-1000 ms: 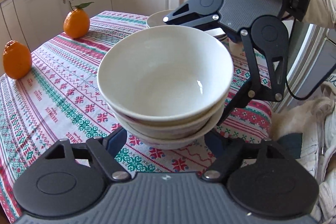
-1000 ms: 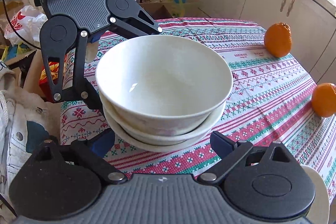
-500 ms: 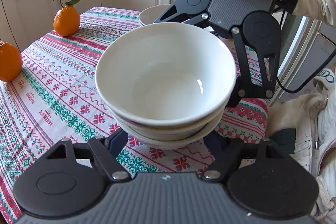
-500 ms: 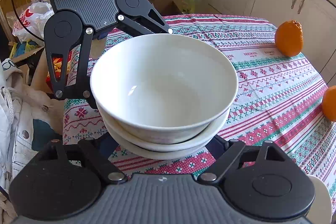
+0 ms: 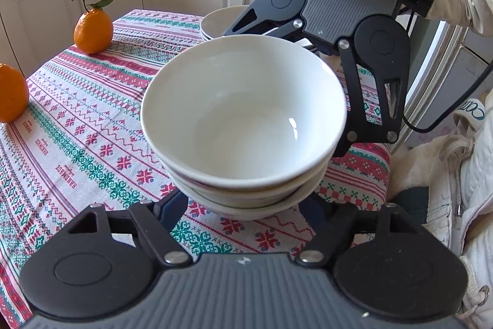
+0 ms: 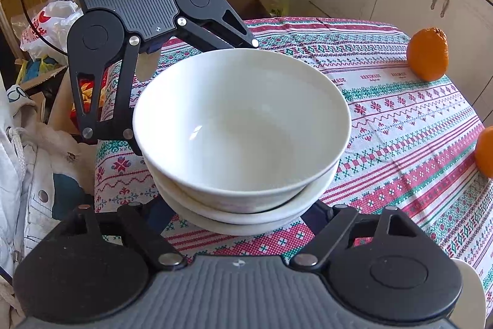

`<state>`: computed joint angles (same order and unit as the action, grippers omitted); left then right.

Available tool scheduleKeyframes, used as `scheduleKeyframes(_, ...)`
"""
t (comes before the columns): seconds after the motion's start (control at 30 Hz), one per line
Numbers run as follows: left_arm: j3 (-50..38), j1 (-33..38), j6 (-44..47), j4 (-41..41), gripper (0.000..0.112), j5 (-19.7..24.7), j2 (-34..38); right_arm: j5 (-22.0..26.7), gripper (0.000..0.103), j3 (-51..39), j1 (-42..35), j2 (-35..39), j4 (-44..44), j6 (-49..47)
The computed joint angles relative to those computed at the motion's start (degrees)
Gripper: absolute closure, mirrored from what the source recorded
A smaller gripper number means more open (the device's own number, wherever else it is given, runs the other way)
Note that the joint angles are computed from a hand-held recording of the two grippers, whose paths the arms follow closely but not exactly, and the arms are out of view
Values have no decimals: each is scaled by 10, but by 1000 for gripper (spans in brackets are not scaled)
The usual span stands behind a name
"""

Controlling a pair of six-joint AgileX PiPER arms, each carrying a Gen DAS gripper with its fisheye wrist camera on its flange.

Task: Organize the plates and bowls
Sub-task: 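Lift the bowl stack with both grippers and carry it over the plate stack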

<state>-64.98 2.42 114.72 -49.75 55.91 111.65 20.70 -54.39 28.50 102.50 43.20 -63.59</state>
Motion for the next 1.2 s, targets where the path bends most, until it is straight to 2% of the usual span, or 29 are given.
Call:
scheduleKeyframes(0.23,17,0,12,-9,34,-11,-16,10,15,-11,1,2,-31,41)
scheduleKeyframes(0.6,12,-17,-18,-19,34,-2,-41,29,15,9,-32,-49,-24,13)
scheduleKeyframes(0.87,-26,-87,-64,-35,34,-10,-43,49,15,49,-93,-128,-64,11)
scheduleKeyframes(1.0,-66,-134,-82,-49,34,-18,-23,64,15,70,-142,-172,-88,8)
scheduleKeyframes(1.2,-146,-203,-117,-54,34,-30,38,79,15,103,-233,-204,-71,-45)
